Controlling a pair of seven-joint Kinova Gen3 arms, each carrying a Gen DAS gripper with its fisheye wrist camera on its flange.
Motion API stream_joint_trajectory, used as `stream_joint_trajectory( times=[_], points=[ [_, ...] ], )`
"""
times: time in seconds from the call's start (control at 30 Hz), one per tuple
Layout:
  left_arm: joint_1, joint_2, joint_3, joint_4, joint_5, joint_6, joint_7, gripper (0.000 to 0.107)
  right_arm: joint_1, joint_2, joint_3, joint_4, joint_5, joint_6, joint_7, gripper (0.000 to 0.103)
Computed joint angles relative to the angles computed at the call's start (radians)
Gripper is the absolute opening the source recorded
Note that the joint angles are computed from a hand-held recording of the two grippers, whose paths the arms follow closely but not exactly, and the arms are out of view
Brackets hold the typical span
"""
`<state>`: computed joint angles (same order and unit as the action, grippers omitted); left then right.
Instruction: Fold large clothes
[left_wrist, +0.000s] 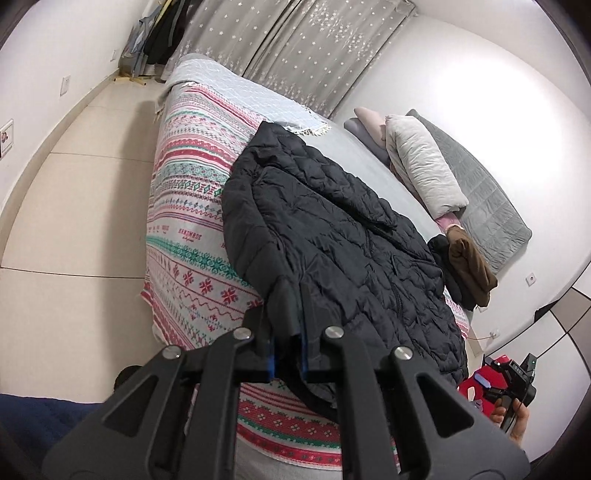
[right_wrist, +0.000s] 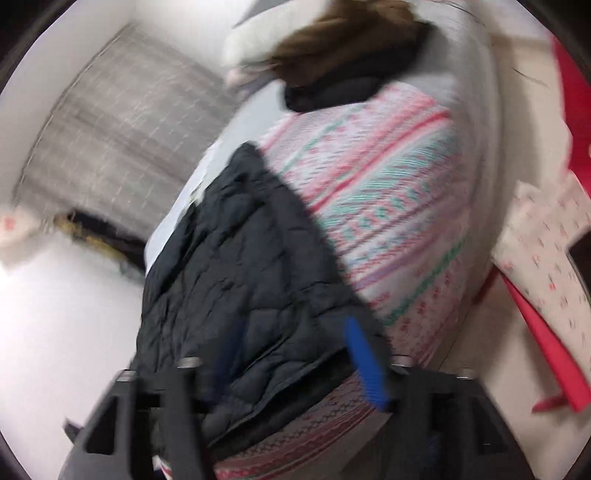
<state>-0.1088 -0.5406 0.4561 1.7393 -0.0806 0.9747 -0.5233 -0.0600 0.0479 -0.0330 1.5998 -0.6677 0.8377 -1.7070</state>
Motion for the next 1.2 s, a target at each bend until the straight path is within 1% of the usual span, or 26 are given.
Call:
stream_joint_trajectory(
  times=[0.03,0.1,0.2,0.3,0.33,0.37,0.4,0.43,0.47,0.5,0.53,0.63,0.67,0.7,0.73,0.77,0.83,0.9,0.93,1.0,1.1,1.17,1.2],
  points=[
    [-0.003,0.001,0.003,0.000,-0.003,0.004,0.002,0.012,-0.009,-0.001,0.010,0.005,0.021,-0.008,-0.034,0.068],
    [-0.004,0.006,0.007,0.002,-0.002,0.008,0.007,0.012,0.011,0.010,0.002,0.011,0.023,-0.005,-0.055,0.069],
    [0.008,0.013,-0.008,0.013,0.010,0.002,0.015,0.013,-0.005,0.058,0.006,-0.029,0.059,0.051,-0.094,0.069],
    [0.019,0.021,-0.018,0.019,0.015,-0.007,0.022,0.014,-0.001,0.116,-0.021,-0.055,0.031,0.087,-0.074,0.069],
    [0.022,0.021,-0.020,0.023,0.016,-0.010,0.025,0.014,0.004,0.122,-0.033,-0.050,0.028,0.085,-0.067,0.069],
    [0.026,0.021,-0.022,0.026,0.016,-0.013,0.026,0.014,0.015,0.129,-0.063,-0.052,0.041,0.073,-0.074,0.069],
    [0.030,0.021,-0.022,0.028,0.013,-0.014,0.025,0.014,0.023,0.125,-0.087,-0.042,0.048,0.044,-0.071,0.059],
    [0.031,0.019,-0.019,0.028,0.007,-0.013,0.021,0.014,0.048,0.111,-0.130,-0.026,0.061,0.010,-0.068,0.017],
    [0.029,0.016,-0.011,0.026,-0.001,-0.012,0.021,0.012,0.058,0.103,-0.154,-0.023,0.077,-0.009,-0.067,0.005],
    [0.022,0.011,0.002,0.022,-0.013,-0.007,0.022,0.012,0.048,0.081,-0.165,-0.014,0.110,-0.040,-0.074,0.005],
    [0.013,0.011,0.017,0.011,-0.023,0.007,0.024,0.011,0.021,0.053,-0.158,0.001,0.150,-0.073,-0.084,0.005],
    [-0.014,0.013,0.055,-0.033,-0.045,0.065,0.030,0.010,-0.118,-0.032,-0.086,0.043,0.272,-0.173,-0.112,0.004],
    [-0.022,0.013,0.068,-0.047,-0.054,0.082,0.032,0.010,-0.145,-0.059,-0.075,0.058,0.296,-0.197,-0.127,0.004],
    [-0.034,0.010,0.088,-0.071,-0.065,0.108,0.032,0.010,-0.154,-0.082,-0.076,0.072,0.304,-0.216,-0.137,0.004],
    [-0.042,0.006,0.102,-0.089,-0.073,0.126,0.031,0.010,-0.170,-0.106,-0.062,0.091,0.296,-0.234,-0.131,0.003],
    [-0.052,0.000,0.120,-0.108,-0.082,0.144,0.027,0.010,-0.168,-0.133,-0.067,0.114,0.281,-0.256,-0.120,0.003],
    [-0.072,-0.016,0.150,-0.149,-0.088,0.184,0.015,0.010,-0.190,-0.181,-0.040,0.160,0.215,-0.292,-0.069,0.003],
    [-0.080,-0.035,0.155,-0.181,-0.068,0.208,0.001,0.010,-0.229,-0.229,0.013,0.201,0.134,-0.314,-0.004,0.003],
    [-0.084,-0.045,0.154,-0.192,-0.058,0.216,-0.008,0.010,-0.236,-0.241,0.020,0.207,0.108,-0.322,0.012,0.003],
    [-0.101,-0.061,0.153,-0.221,-0.036,0.241,-0.023,0.010,-0.268,-0.289,0.063,0.232,0.048,-0.327,0.053,0.003],
    [-0.139,-0.086,0.161,-0.245,-0.011,0.263,-0.048,0.009,-0.295,-0.332,0.086,0.230,0.020,-0.332,0.059,0.003],
    [-0.171,-0.098,0.170,-0.254,0.004,0.282,-0.066,0.009,-0.297,-0.340,0.075,0.205,0.040,-0.324,0.039,0.003],
    [-0.183,-0.103,0.168,-0.255,0.014,0.290,-0.075,0.009,-0.286,-0.339,0.054,0.190,0.072,-0.316,0.020,0.003]
  ],
)
